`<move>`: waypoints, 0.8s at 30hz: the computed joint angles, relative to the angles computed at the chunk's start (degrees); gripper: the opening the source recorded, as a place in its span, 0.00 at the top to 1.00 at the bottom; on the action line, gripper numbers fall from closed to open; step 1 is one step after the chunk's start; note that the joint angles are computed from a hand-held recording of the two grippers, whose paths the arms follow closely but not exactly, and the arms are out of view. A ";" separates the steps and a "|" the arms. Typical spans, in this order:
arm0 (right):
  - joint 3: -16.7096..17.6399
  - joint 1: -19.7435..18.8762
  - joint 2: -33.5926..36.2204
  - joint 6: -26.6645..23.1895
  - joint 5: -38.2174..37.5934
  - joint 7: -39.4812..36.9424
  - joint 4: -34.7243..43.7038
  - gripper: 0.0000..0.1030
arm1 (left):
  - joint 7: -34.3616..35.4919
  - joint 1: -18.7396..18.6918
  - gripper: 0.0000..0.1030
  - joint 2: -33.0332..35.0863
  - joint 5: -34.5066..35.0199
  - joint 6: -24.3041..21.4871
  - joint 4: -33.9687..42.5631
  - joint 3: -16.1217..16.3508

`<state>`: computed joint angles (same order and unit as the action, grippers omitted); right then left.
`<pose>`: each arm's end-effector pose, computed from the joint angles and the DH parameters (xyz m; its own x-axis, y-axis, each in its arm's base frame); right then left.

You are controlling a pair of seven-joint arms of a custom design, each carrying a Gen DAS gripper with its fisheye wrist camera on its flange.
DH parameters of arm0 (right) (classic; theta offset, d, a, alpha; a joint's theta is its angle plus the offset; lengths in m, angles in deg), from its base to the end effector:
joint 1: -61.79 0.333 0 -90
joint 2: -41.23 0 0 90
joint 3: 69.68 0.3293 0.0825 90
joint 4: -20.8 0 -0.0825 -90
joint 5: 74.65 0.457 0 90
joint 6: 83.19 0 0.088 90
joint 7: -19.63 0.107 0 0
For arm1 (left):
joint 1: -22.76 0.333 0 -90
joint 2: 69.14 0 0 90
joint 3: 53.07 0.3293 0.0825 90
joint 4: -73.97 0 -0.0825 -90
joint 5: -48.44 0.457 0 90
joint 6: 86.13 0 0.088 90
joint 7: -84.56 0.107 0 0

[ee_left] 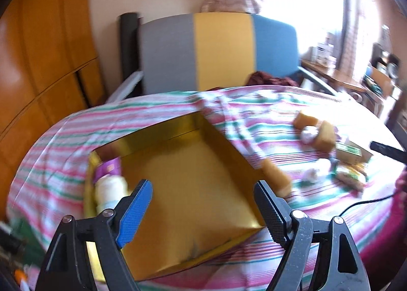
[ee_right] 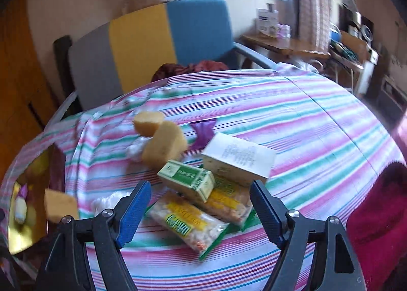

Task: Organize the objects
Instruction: 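Grasp a yellow sponge with the left gripper and lift it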

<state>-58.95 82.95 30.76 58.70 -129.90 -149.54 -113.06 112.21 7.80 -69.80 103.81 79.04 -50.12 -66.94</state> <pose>0.4780 0.3016 0.4126 -0.4293 -0.8919 -0.1425 -0.6039 0.4008 -0.6890 0.5278 -0.3450 0.4379 -0.2506 -0.9673 -0.0402 -0.6256 0.1935 -0.7558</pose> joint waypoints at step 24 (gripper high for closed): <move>-3.31 -1.03 4.35 25.44 9.64 -12.59 -0.95 0.21 | 29.98 -3.22 0.42 9.14 -26.03 3.32 7.76 -0.70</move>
<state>-62.26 81.92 35.11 84.14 -120.26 -162.13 -114.01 142.19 4.58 -60.66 77.78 82.35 -42.36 -67.63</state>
